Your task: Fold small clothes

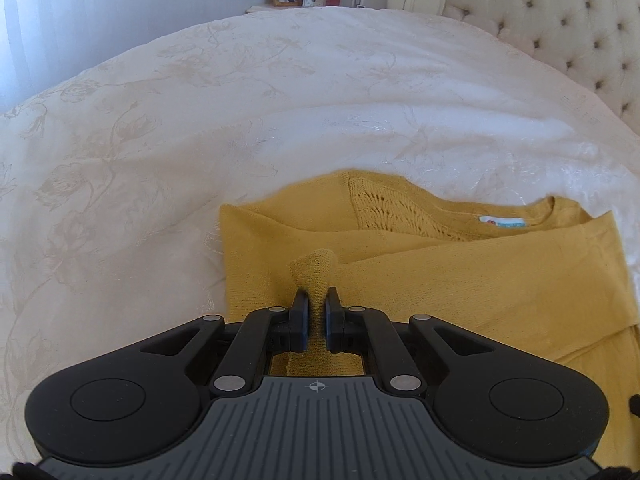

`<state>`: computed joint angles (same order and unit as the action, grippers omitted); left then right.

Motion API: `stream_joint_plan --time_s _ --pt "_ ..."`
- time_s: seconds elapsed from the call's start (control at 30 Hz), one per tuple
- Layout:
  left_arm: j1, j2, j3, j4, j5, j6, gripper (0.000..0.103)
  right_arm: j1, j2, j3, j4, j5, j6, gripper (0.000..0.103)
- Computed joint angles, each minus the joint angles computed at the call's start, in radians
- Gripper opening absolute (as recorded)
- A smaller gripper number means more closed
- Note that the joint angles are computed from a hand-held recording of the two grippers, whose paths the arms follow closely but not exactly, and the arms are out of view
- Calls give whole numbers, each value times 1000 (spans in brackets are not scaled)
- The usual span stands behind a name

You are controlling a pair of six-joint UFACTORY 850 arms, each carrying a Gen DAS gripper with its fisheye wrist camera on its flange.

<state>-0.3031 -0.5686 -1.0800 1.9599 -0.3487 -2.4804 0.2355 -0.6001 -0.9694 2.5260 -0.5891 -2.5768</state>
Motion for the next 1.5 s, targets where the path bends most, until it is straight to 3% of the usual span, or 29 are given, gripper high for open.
stream_joint_plan --time_s 0.17,0.33,0.43,0.5,0.57,0.7,0.8,0.87,0.93,1.1,1.23,1.3,1.4,1.5 --pt "-3 -9 4 -52 -69 -23 14 0 -3 -1 3 0 -3 65" --pt "-22 2 23 -187 -223 15 16 1 -7 -2 7 -1 -7 65" --pt "-48 39 72 -98 -266 -73 17 2 -8 -2 11 -2 -11 65" --pt "-76 55 102 -27 -296 -120 24 3 -12 -4 17 -1 -18 66" --pt "-93 50 107 20 -293 -131 34 6 -15 -3 31 -2 -36 66" --pt "-97 -7 66 -105 -232 11 35 4 -19 2 40 -19 -52 66" --pt "-84 -21 85 -35 -228 -120 41 -2 -24 5 30 -39 -38 66" --pt "-86 -23 75 -83 -232 -85 48 -5 -26 6 25 -48 -30 66" --pt "-86 -5 84 -84 -225 -88 47 -6 -26 7 23 -53 -27 66" --pt "-140 56 176 0 -296 -227 47 -23 -18 4 -39 -63 45 66" --pt "-175 34 215 60 -329 -343 49 -29 2 -5 -24 -54 40 67" --pt "-192 8 222 86 -391 -396 50 -27 1 -31 -14 -29 21 67" --pt "-229 -27 207 32 -476 -339 51 -21 -14 -93 23 17 -36 67" --pt "-246 -43 186 -27 -506 -274 54 -11 -58 -191 61 78 -86 67"
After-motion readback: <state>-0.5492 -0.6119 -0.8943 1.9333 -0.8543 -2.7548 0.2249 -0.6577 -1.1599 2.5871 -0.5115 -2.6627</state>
